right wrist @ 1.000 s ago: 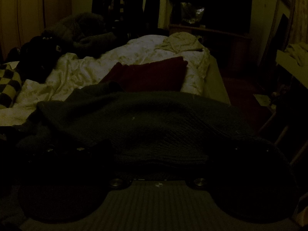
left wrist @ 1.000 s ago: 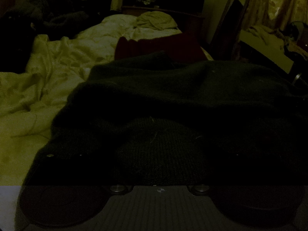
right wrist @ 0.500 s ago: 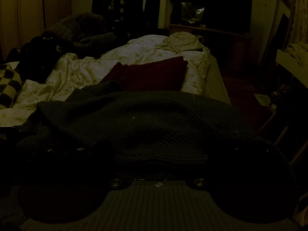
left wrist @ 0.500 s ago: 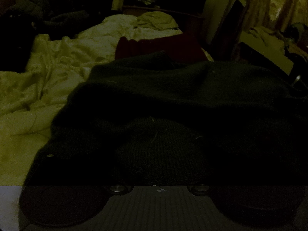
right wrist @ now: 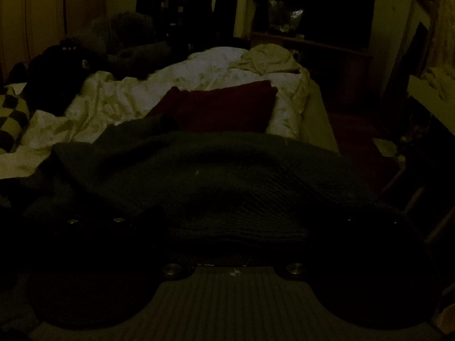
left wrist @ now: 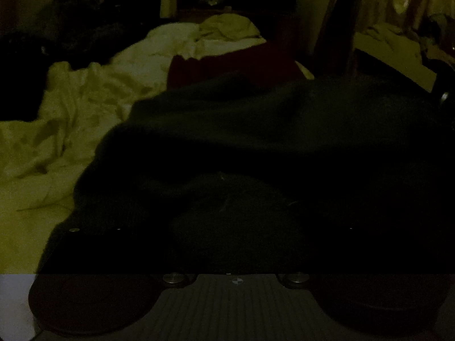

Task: Fold large clothes

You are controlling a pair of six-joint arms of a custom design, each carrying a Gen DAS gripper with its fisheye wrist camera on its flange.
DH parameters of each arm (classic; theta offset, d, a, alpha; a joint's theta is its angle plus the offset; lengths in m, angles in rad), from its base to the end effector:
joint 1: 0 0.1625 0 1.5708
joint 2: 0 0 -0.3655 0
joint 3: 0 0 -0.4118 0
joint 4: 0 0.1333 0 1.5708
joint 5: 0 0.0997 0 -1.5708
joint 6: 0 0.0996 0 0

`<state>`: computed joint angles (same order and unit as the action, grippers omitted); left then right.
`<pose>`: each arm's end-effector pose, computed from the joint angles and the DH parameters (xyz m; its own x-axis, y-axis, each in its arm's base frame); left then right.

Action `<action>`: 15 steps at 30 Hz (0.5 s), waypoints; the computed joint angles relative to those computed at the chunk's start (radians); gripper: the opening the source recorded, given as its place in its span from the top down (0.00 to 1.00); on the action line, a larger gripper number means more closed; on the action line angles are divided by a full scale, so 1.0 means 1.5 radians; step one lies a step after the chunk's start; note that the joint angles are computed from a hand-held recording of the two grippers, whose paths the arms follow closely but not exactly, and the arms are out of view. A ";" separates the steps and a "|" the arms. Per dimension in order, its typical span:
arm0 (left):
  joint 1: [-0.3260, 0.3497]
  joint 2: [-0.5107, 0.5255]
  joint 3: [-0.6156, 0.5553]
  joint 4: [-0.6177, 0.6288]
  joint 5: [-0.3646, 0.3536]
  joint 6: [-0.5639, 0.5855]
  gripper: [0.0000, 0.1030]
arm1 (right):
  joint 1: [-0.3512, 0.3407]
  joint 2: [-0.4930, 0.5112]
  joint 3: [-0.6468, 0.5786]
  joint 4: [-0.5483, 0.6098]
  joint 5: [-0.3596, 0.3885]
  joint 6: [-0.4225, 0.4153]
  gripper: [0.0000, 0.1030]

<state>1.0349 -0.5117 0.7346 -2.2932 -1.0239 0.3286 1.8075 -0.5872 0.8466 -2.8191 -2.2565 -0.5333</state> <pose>-0.2741 -0.8241 0.2235 -0.6708 0.4537 -0.5867 0.7023 0.6427 -0.3060 0.2609 -0.7821 0.3003 -0.6892 0.0149 0.7244 -0.5565 0.6293 -0.5425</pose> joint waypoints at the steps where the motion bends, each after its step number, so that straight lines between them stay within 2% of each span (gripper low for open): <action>1: 0.001 0.004 -0.007 0.004 -0.001 -0.004 0.00 | 0.002 0.002 -0.002 -0.002 -0.004 -0.006 0.00; 4: -0.007 0.026 -0.051 0.057 0.021 0.009 0.00 | 0.007 -0.005 0.012 -0.039 -0.005 -0.035 0.01; 6: -0.005 0.024 -0.098 0.113 -0.015 -0.014 0.00 | 0.013 -0.036 0.058 -0.095 0.015 -0.049 0.01; 8: -0.007 -0.031 -0.052 0.065 -0.053 -0.035 0.00 | 0.021 -0.079 0.109 -0.124 0.024 -0.068 0.01; 10: -0.020 -0.085 -0.016 0.060 -0.048 0.034 0.00 | 0.033 -0.141 0.181 -0.148 0.020 -0.088 0.01; 12: -0.037 -0.153 0.053 0.035 -0.016 0.107 0.00 | 0.042 -0.211 0.252 -0.128 0.020 -0.075 0.01; 13: -0.043 -0.185 0.091 0.019 0.001 0.113 0.00 | 0.044 -0.258 0.294 -0.092 0.028 -0.050 0.01; 15: -0.045 -0.236 0.131 0.062 0.017 0.053 0.00 | 0.050 -0.331 0.349 0.014 0.039 0.021 0.00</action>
